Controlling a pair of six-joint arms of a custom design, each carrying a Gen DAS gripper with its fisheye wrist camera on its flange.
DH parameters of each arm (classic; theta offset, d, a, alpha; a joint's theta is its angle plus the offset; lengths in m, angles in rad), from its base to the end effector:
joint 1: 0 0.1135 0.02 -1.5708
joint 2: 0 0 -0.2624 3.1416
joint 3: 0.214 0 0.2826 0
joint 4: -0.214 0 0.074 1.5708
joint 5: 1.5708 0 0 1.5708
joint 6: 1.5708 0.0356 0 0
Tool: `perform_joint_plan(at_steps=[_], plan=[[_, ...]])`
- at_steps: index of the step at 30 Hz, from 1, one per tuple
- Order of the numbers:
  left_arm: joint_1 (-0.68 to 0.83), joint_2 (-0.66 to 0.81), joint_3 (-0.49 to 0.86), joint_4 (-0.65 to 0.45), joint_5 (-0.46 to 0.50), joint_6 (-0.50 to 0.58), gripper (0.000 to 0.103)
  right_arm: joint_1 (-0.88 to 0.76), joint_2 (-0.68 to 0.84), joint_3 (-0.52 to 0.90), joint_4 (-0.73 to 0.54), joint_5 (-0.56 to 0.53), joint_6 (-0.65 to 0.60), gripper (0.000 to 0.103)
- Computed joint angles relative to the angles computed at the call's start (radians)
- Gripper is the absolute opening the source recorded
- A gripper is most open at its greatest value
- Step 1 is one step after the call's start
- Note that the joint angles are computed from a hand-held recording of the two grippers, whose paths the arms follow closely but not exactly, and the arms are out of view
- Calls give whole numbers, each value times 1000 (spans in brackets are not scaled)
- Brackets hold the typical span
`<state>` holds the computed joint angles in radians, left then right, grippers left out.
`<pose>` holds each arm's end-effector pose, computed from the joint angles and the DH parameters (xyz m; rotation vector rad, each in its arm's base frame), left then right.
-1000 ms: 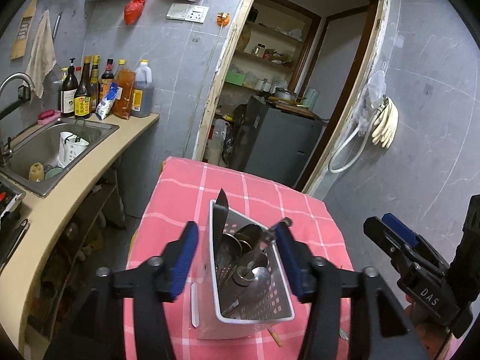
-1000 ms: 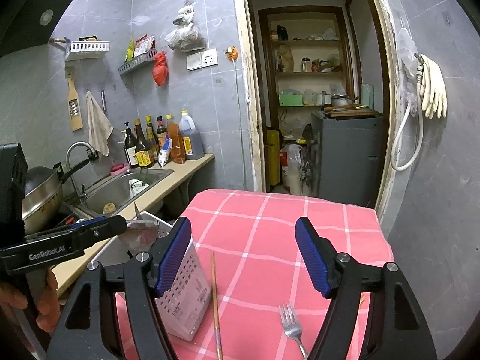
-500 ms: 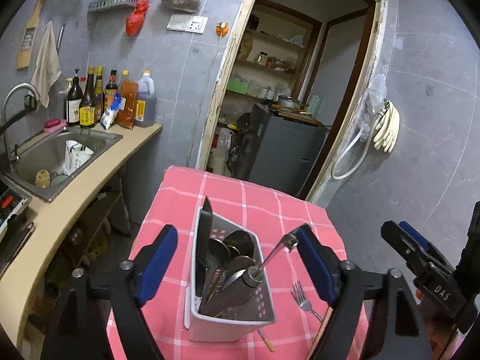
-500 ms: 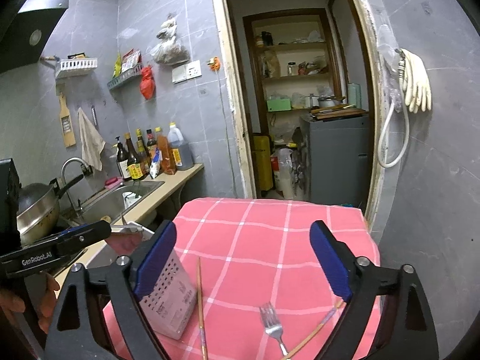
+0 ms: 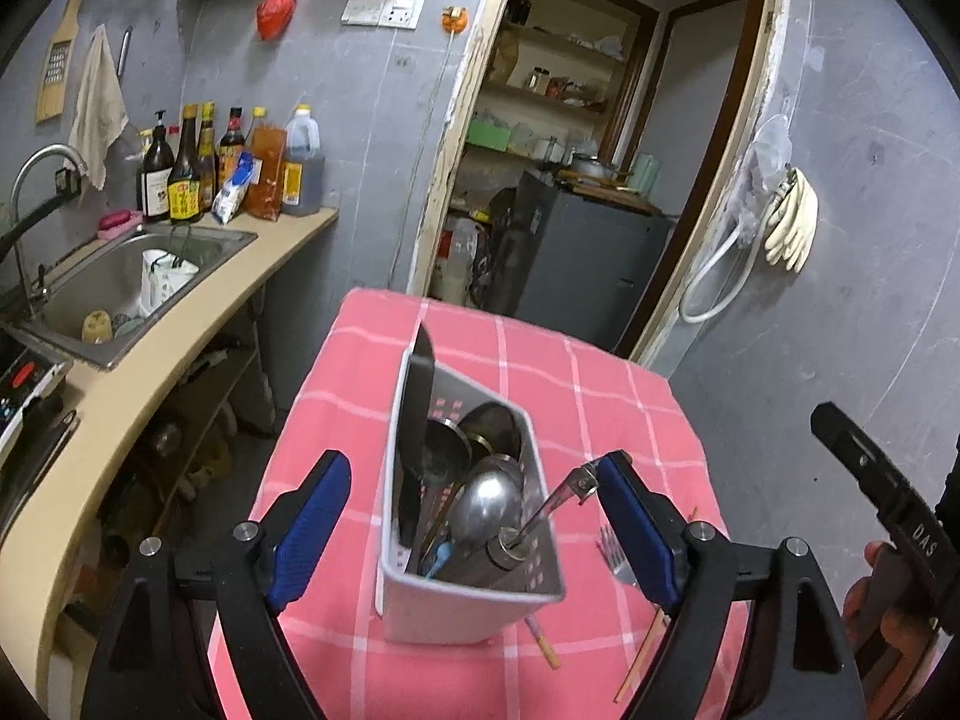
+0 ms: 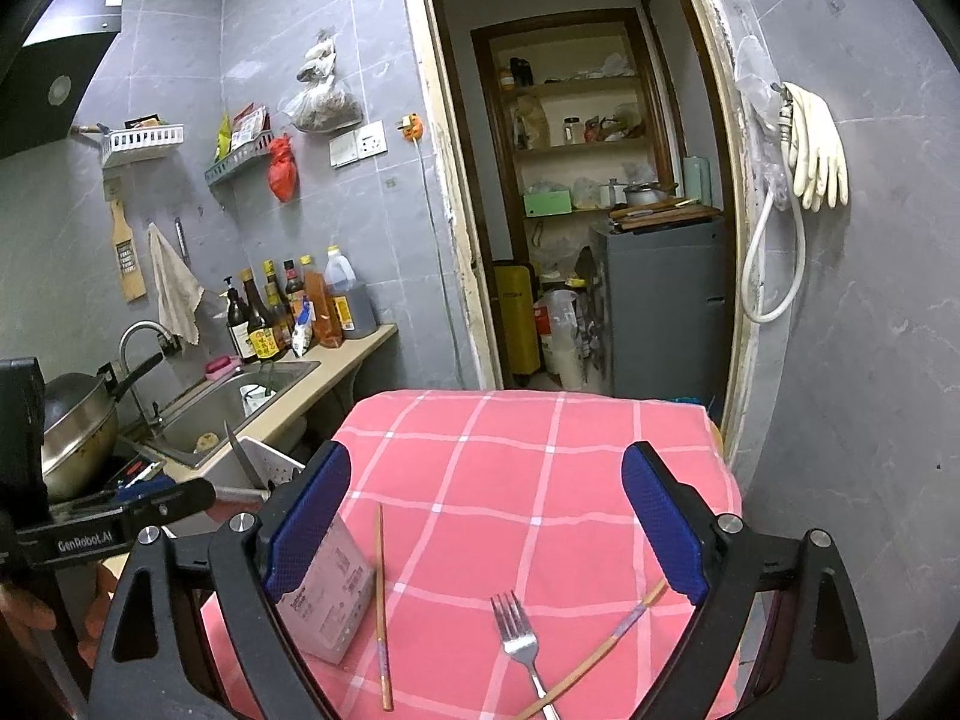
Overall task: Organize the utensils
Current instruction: 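Move both open tools back toward the fork and chopsticks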
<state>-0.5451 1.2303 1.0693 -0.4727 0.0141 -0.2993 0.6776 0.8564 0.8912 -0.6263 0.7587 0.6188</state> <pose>0.2587 -0.1575 0.3109 0.2835 2.2294 -0.4805 0.1750 0.1093 0.3257 0.3557 1.9553 0.0077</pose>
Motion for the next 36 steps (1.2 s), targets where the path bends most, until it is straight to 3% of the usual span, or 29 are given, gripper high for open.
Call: perform_joint_plan(at_steps=[12, 20, 27, 36], plan=[[3, -80, -71, -9, 37, -40, 88, -4, 21, -22, 41, -51, -3, 89], [-35, -139, -89, 16, -53, -32, 92, 12, -4, -26, 18, -16, -1, 89], [-86, -166, -79, 37, -124, -25, 92, 52, -51, -16, -77, 44, 38, 89], [-192, -149, -67, 65, -138, -12, 92, 80, -146, -18, -282, 82, 118, 89]])
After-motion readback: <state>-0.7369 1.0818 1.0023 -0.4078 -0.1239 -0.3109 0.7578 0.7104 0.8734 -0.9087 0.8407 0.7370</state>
